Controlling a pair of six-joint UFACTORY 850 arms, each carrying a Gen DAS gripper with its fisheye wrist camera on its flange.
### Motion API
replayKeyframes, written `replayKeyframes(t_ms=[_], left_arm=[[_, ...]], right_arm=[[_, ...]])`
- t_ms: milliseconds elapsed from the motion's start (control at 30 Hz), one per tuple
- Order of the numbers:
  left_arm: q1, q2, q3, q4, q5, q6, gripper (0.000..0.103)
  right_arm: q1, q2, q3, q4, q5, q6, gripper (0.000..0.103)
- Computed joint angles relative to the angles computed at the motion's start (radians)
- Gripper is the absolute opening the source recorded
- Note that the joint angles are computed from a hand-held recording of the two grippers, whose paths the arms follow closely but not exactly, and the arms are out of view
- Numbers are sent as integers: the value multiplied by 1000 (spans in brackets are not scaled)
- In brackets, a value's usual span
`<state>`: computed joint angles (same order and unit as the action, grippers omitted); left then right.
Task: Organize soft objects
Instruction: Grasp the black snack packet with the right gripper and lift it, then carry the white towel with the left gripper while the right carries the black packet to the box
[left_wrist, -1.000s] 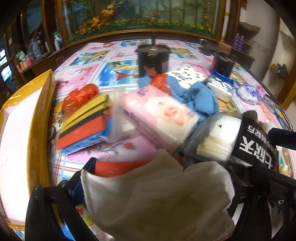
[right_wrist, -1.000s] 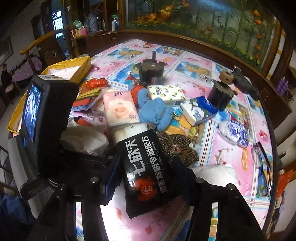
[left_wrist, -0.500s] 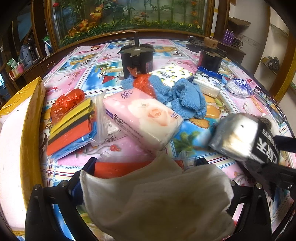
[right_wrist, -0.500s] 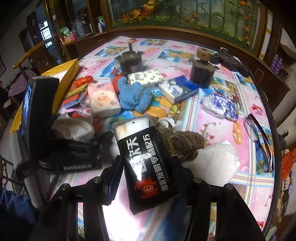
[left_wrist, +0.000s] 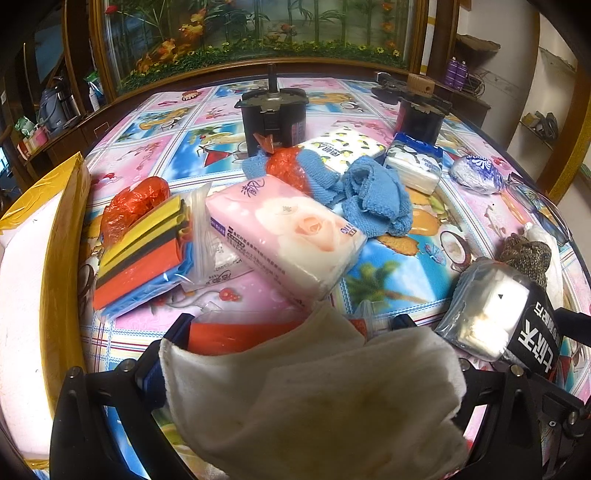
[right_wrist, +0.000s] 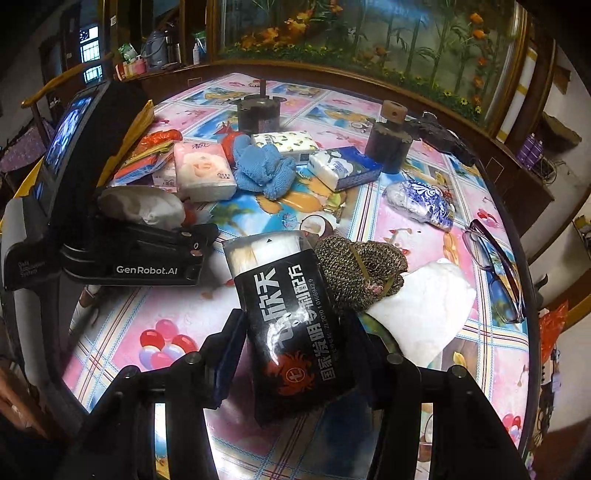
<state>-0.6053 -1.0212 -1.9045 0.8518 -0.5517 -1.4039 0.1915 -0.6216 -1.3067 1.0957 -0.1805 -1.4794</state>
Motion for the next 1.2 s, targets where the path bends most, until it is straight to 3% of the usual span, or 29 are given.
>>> replayKeyframes(t_ms=[133,400,600,800,933,1200], left_arm=[[0,0,0,-1,0,1,103],[0,0,0,0,0,0,103],[1,1,2,0,3,1,103],[9,45,65,-107,52,156,103],[16,120,180,-124,172,179,103],[29,217,318,-273,323,326,103]], right_arm=[[-11,6,4,48,-28,-27,53],[-66,77,96,406,-156,-314,53],[-93,80,111,478,-258,-355,53],[-104,71,108,498,-295,-355,53],[-110,68,107,499,-303,-351,53],[-118,66,111,530,-328,-370,53]])
